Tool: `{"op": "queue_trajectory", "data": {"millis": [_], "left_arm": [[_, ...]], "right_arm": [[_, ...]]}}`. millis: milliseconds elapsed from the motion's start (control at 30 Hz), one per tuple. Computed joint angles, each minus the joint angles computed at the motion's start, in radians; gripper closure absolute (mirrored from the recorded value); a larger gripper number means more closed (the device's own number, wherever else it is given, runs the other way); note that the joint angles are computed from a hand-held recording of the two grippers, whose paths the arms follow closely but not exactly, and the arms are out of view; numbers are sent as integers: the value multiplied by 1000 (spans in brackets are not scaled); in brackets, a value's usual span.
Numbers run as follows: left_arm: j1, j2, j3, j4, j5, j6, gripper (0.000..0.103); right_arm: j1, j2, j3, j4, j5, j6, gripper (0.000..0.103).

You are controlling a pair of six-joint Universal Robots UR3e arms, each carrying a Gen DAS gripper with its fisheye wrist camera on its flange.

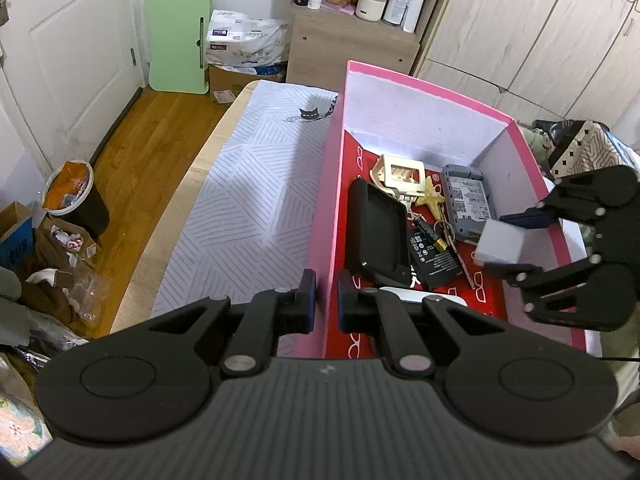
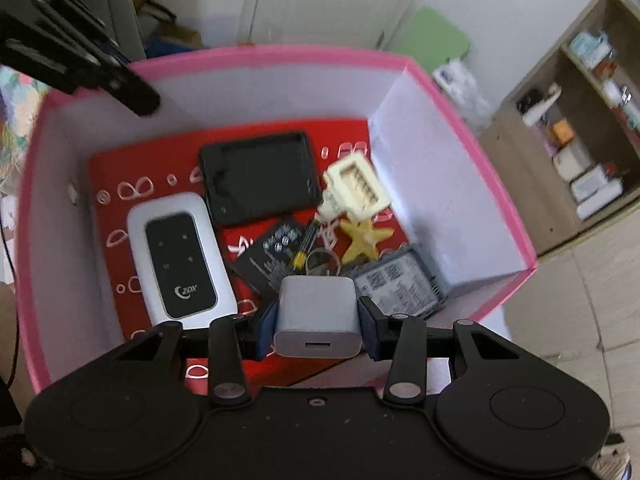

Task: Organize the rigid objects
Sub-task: 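Carry the white charger into the pink box and release it, then grasp the AA battery beside the keys with the right tool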

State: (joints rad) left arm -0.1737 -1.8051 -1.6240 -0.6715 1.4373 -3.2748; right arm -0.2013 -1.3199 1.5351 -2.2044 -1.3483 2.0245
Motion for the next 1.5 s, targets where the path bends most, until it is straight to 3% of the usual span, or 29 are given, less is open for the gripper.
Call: {"op": "queue_trajectory", "data": {"millis": [100, 200, 367, 567, 700, 967, 1233, 1500], "left_arm": [[2, 3, -11, 10, -5, 3, 95], [12, 2, -7, 1, -19, 2, 95], [11, -6, 7, -10, -21, -3, 95], [25, -2, -9, 3, -42, -21, 95], [34, 0, -29, 25, -54, -36, 95], [31, -15, -22, 38, -52, -76, 95], [36, -15, -30, 50, -60, -94, 94], [38, -15, -29, 49, -66, -93, 94]], "right_arm": [[15, 21, -25, 30, -33, 25, 54], [-15, -11, -36, 100, 18, 20, 50], [-153, -147, 37, 126, 224, 7, 44], [-452, -324, 164, 243, 562, 15, 43], [-626, -385, 265, 273, 672, 28, 43], [-727, -359, 538, 0, 685, 38, 41], [-654, -135, 796, -803, 625, 293, 40], [-589, 63, 747, -979, 649, 280, 41]]}}
